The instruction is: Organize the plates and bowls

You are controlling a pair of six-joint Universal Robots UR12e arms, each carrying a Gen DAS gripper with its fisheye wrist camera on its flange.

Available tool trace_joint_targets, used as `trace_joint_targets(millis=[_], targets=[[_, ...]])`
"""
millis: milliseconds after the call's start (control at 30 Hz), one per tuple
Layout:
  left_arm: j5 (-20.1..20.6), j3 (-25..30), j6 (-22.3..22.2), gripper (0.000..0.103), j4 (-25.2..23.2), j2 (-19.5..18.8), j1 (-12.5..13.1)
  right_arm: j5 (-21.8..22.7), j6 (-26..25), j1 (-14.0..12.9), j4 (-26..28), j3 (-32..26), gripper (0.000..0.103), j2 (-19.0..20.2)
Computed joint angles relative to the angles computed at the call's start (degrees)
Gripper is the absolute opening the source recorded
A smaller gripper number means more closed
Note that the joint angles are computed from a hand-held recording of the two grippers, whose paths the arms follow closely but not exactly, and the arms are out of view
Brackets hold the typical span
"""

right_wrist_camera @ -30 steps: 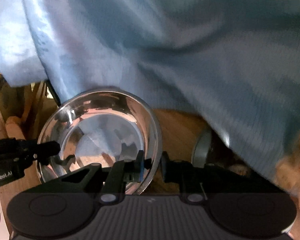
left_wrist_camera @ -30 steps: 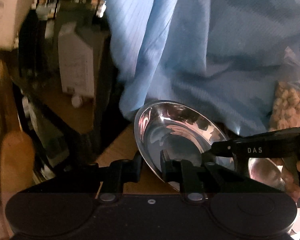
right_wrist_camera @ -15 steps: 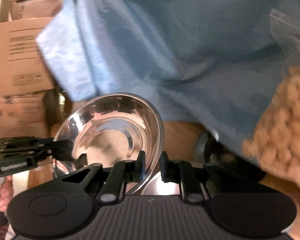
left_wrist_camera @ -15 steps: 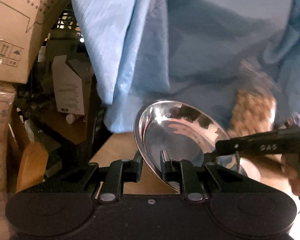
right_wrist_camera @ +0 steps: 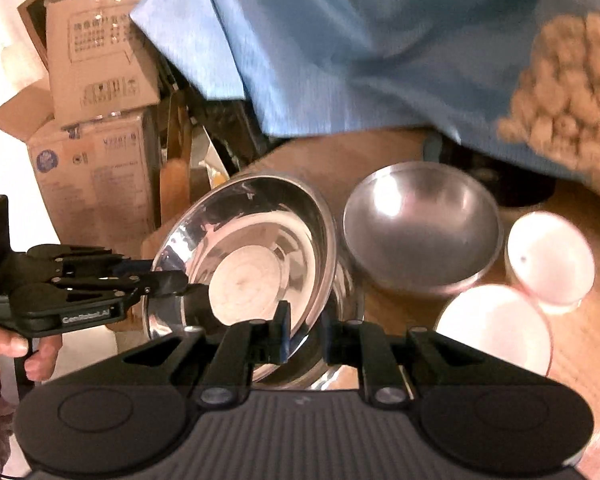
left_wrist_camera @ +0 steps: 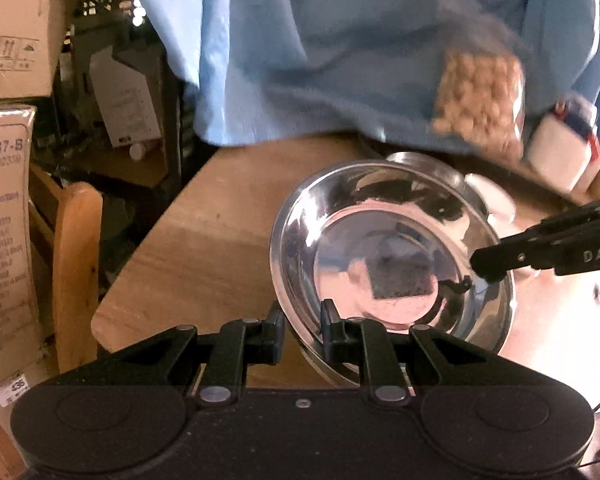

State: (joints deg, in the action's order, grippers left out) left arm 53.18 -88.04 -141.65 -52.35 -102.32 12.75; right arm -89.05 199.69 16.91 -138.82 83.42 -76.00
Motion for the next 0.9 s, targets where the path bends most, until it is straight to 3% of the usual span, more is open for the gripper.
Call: trace_joint_targets(millis=[133, 400, 533, 633, 733, 800, 900], targets=[[2.7, 0.1, 1.5, 0.02, -0.8, 0.2, -0.5, 0.3, 0.3, 0.1, 2.1, -0.4, 0.019, 0.3], [4.4, 0.8, 1.9, 0.021, -1.9, -0.5, -1.4, 0.1, 0.3, 0.2, 4.7, -1.5, 0.022, 0.8], [4.5, 1.1, 1.3, 0.022, -2.4, -0.8, -1.5, 0.9, -0.4, 0.0, 5.6, -1.8, 0.035, 0.7], [4.5, 1.3, 1.2, 0.022, -2.4, -0.9, -1.6, 1.0, -1.3, 0.2, 6.6, -2.3, 0.038, 0.9], [4.9, 0.4, 0.5, 0.03, 1.0, -0.4, -1.5, 0.5, -2.1, 0.4, 7.1, -2.7, 0.056, 1.0], [4.6, 0.0, 0.2, 0.036, 3.0, -0.2, -1.4, 0.3, -2.5, 0.5, 6.8, -2.8, 0.061, 1.0], [4.1, 0.3, -0.6, 0.048, 3.9, -0.3, -1.2, 0.1, -3.6, 0.6, 6.0, -2.7, 0.08, 0.8]])
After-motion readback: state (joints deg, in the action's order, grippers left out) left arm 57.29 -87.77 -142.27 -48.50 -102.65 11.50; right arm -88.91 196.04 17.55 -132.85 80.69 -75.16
